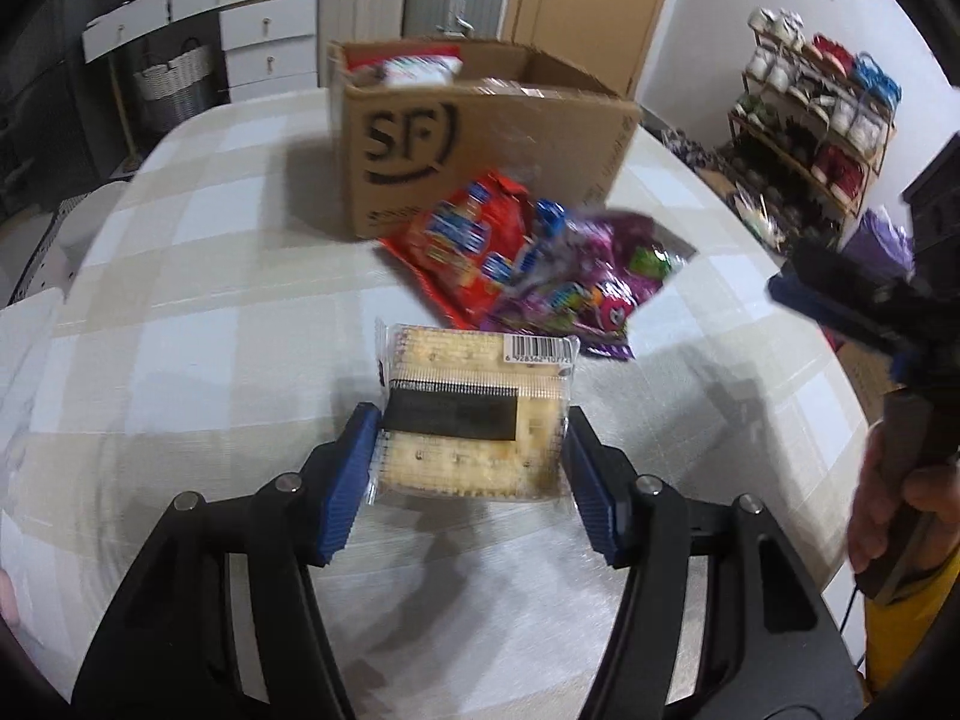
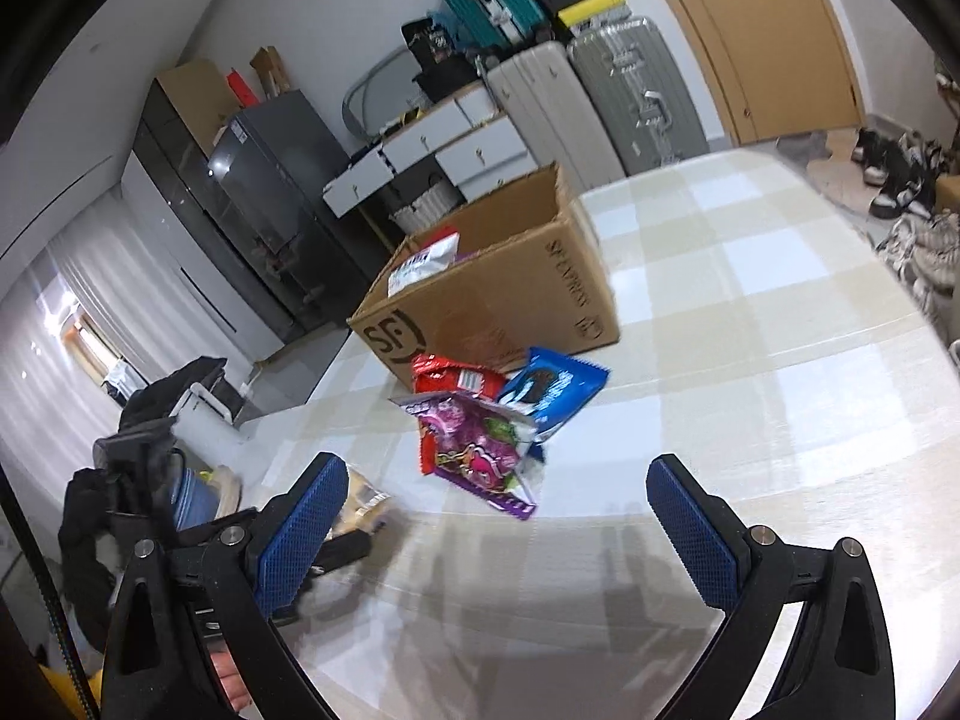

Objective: Organize snacks

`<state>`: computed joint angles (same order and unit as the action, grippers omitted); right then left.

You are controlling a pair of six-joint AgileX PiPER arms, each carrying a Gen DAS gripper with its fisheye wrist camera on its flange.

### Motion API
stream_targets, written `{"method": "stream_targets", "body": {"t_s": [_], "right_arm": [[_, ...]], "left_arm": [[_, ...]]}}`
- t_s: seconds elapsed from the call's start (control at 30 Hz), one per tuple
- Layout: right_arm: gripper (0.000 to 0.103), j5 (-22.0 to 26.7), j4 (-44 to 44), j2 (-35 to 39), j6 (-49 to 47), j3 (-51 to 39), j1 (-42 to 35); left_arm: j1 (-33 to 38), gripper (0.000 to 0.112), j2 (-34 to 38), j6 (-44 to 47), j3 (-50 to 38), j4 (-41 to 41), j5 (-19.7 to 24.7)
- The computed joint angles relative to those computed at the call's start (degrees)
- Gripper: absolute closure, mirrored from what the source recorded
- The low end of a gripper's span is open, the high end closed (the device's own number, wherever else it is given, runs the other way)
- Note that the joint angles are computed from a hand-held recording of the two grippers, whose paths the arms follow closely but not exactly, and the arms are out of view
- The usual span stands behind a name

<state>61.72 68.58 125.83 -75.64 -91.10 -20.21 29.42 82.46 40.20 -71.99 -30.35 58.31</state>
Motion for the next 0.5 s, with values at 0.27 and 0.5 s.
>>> {"method": "stream_targets", "body": {"t_s": [0.27,0.5], "right_arm": [[0.001,-5.0,-5.2,3.4,8.9,-5.1,8.5],[0.029,-10.2,-13.3,8.3,19.7,-12.6,13.7]], "left_arm": [[11.6,0.054,0.2,6.8,-2.4,-6.2,5.7],[16.3,0.054,2.2,9.8,-1.5,-8.4,6.7]]}}
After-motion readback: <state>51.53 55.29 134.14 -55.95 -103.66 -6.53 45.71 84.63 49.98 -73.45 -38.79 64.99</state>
